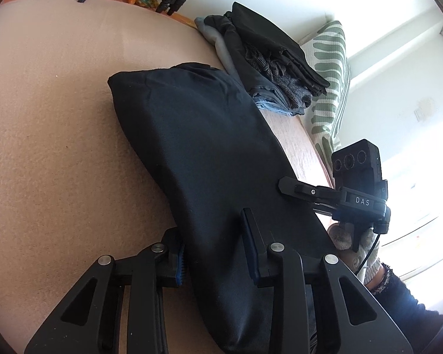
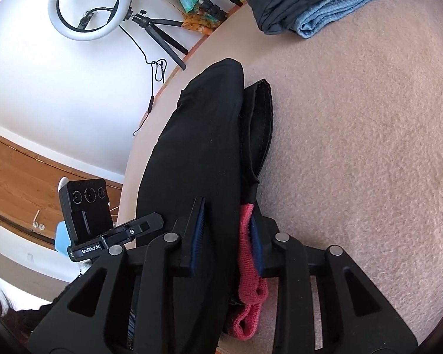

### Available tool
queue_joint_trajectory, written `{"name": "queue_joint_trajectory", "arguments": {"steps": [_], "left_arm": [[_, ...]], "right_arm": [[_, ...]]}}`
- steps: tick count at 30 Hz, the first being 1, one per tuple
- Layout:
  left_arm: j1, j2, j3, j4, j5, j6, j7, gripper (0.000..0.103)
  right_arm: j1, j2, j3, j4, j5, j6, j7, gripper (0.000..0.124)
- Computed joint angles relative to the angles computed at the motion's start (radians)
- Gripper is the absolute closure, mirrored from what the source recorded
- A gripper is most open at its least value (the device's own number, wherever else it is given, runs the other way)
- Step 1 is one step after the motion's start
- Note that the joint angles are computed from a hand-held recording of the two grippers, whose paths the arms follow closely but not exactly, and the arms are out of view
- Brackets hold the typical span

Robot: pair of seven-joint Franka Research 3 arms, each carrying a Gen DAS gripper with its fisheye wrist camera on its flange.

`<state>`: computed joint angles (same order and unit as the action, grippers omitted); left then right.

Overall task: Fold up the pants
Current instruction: 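Close both tools on the folded black trouser bundle's edge, then lift the black trouser bundle with both tools and carry it toward the clothes stack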

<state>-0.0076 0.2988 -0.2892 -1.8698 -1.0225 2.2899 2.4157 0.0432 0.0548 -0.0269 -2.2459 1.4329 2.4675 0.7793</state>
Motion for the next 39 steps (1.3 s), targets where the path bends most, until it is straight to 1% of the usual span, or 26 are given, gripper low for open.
{"name": "queue_joint_trajectory", "arguments": {"steps": [1, 3, 4, 5, 8, 12, 16, 19, 21, 25, 28, 32, 36, 39], "left_arm": [[-0.003, -0.007, -0.003, -0.006, -0.002, 0.013, 0.017, 0.077], [-0.002, -0.023, -0.008, -0.020, -0.024, 0.028, 0.060, 0.083], [0.000, -0.029, -0.008, -0.023, -0.038, 0.029, 0.078, 0.088], [-0.003, -0.036, -0.007, -0.025, -0.043, 0.032, 0.088, 0.089], [-0.018, -0.053, -0.002, -0.037, -0.043, 0.056, 0.120, 0.091], [-0.023, -0.063, 0.007, -0.044, -0.060, 0.055, 0.135, 0.092], [-0.028, -0.102, 0.013, -0.061, -0.091, 0.055, 0.176, 0.092], [-0.040, -0.126, 0.020, -0.064, -0.123, 0.054, 0.203, 0.092], [-0.051, -0.130, 0.025, -0.051, -0.125, 0.050, 0.208, 0.092], [-0.074, -0.126, 0.025, -0.002, -0.110, 0.053, 0.205, 0.092], [-0.088, -0.108, 0.018, 0.056, -0.096, 0.059, 0.203, 0.092], [-0.111, -0.063, -0.007, 0.155, -0.062, 0.084, 0.194, 0.092], [-0.132, 0.013, -0.041, 0.289, -0.007, 0.098, 0.153, 0.092], [-0.150, 0.099, -0.068, 0.424, 0.060, 0.105, 0.090, 0.092]], "right_arm": [[0.005, -0.009, 0.003, -0.004, -0.009, 0.019, 0.001, 0.102], [0.016, -0.031, 0.009, -0.010, -0.034, 0.060, 0.003, 0.106], [0.025, -0.042, 0.013, -0.014, -0.052, 0.085, 0.011, 0.107], [0.033, -0.051, 0.016, -0.016, -0.072, 0.106, 0.023, 0.108], [0.057, -0.070, 0.022, -0.022, -0.132, 0.168, 0.056, 0.109], [0.085, -0.095, 0.028, -0.032, -0.215, 0.231, 0.106, 0.110], [0.110, -0.136, 0.029, -0.045, -0.261, 0.275, 0.116, 0.110], [0.129, -0.169, 0.022, -0.056, -0.256, 0.304, 0.105, 0.110], [0.136, -0.188, 0.014, -0.062, -0.261, 0.319, 0.104, 0.110], [0.143, -0.219, 0.003, -0.059, -0.331, 0.360, 0.135, 0.110], [0.144, -0.234, -0.018, -0.041, -0.347, 0.372, 0.125, 0.110], [0.121, -0.247, -0.037, -0.005, -0.437, 0.365, 0.173, 0.110], [0.082, -0.221, -0.061, 0.077, -0.546, 0.320, 0.223, 0.110], [0.046, -0.186, -0.078, 0.155, -0.605, 0.270, 0.246, 0.110]]}}
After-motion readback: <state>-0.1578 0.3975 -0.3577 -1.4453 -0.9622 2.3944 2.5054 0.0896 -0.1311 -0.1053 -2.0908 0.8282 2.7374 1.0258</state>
